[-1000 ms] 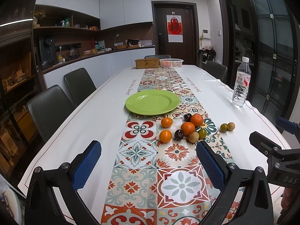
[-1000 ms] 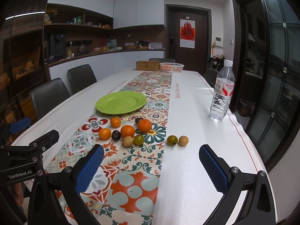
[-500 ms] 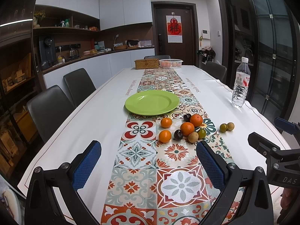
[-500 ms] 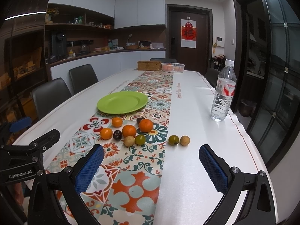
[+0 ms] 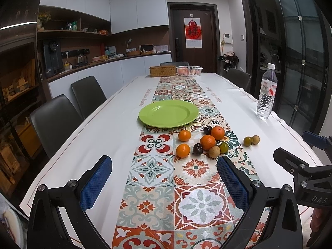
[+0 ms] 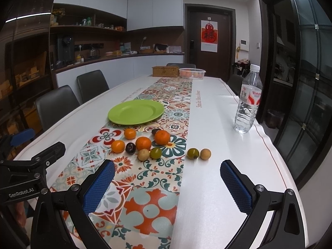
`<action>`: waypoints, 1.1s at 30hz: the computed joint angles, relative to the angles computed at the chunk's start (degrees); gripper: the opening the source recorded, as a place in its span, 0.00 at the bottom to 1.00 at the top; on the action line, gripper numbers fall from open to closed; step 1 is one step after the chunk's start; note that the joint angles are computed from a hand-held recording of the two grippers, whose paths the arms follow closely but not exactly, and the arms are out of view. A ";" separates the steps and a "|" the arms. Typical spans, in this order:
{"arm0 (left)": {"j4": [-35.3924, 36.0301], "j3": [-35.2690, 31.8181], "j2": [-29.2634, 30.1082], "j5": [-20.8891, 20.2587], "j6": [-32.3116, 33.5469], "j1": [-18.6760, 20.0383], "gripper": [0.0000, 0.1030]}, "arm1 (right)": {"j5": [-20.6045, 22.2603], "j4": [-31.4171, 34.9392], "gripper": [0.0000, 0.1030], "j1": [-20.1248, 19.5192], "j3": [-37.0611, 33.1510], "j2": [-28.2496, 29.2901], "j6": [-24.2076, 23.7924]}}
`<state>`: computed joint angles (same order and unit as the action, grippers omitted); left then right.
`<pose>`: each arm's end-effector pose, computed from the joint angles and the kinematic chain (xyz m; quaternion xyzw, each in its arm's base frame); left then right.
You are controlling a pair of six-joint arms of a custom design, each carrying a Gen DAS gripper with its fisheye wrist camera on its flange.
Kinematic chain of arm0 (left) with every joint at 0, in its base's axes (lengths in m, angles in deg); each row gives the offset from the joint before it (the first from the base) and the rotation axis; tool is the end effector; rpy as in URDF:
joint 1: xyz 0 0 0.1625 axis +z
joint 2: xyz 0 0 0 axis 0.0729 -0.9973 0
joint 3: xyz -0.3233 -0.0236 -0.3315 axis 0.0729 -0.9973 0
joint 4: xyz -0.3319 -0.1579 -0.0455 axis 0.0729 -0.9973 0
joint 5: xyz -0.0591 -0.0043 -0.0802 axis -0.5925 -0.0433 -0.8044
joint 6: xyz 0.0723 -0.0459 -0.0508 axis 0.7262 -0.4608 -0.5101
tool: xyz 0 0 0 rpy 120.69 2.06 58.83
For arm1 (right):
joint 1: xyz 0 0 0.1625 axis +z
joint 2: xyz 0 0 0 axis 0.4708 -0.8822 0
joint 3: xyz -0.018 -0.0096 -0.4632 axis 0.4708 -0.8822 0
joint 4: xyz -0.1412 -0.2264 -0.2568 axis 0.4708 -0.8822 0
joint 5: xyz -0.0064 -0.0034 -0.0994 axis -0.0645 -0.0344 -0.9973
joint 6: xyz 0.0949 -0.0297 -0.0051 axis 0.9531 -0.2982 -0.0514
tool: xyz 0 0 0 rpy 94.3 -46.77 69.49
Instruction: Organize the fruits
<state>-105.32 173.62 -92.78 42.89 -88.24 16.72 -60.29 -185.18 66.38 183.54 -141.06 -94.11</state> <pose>-0.2908 -0.3560 0.0841 0.1451 0.7755 -0.4736 0.3914 0.1390 -0.3978 0.2210 0.3034 -0.8196 0.4053 0.2680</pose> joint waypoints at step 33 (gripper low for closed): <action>-34.78 -7.45 11.94 -4.39 43.06 13.26 0.74 | -5.66 12.24 0.89 -0.69 -12.84 6.05 -9.82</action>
<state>-140.10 166.17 -80.84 38.50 -45.18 29.99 -65.95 -172.94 65.69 170.70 -135.02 -103.93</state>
